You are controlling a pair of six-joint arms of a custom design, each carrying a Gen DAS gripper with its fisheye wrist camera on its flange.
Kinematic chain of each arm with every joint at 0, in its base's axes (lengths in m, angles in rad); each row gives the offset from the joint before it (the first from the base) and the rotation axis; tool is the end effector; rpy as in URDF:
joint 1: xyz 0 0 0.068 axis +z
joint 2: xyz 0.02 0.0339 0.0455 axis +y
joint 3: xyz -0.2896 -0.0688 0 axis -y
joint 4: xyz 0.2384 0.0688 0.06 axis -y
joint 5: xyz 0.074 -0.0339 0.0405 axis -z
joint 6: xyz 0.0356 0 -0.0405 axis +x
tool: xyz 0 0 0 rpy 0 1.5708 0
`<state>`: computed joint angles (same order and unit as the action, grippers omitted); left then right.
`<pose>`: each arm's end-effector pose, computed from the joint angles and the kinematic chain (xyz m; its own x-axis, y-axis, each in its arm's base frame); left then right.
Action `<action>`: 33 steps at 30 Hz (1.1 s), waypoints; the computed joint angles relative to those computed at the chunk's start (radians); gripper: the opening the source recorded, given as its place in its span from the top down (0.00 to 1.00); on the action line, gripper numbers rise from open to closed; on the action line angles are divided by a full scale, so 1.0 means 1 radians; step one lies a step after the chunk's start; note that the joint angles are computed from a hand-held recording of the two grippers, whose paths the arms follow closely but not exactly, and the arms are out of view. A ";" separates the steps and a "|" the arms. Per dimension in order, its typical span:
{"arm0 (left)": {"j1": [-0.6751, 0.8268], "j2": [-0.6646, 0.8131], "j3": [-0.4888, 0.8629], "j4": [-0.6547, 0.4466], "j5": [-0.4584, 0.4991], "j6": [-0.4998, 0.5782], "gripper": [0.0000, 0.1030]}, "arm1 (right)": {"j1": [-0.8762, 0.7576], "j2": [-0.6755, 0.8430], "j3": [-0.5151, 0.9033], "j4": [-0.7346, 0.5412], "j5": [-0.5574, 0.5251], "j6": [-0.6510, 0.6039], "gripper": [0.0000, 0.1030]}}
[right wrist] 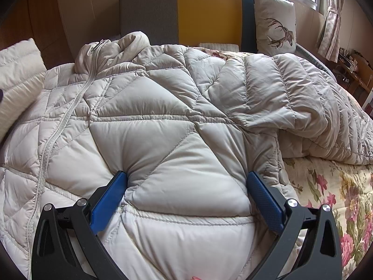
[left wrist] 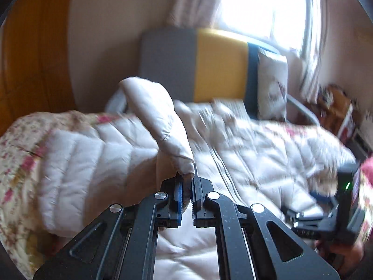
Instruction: Fold large clothes
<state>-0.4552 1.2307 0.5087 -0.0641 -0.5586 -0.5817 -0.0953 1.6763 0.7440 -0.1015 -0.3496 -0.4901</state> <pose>0.2019 -0.0778 0.2003 -0.5510 -0.2490 -0.7964 -0.3187 0.9449 -0.0749 0.2955 -0.0160 0.1535 -0.7146 -0.3759 -0.5899 -0.4776 0.8784 0.0189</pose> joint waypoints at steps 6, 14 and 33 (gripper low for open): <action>-0.049 0.240 0.052 0.053 0.061 0.048 0.96 | 0.003 0.006 0.001 0.002 -0.003 0.007 0.02; -0.042 0.050 -0.050 0.072 0.168 0.035 0.37 | 0.002 0.010 0.003 0.002 -0.008 0.009 0.02; 0.671 0.094 -0.076 0.068 0.235 0.143 0.76 | 0.002 0.009 -0.001 0.005 -0.009 0.010 0.02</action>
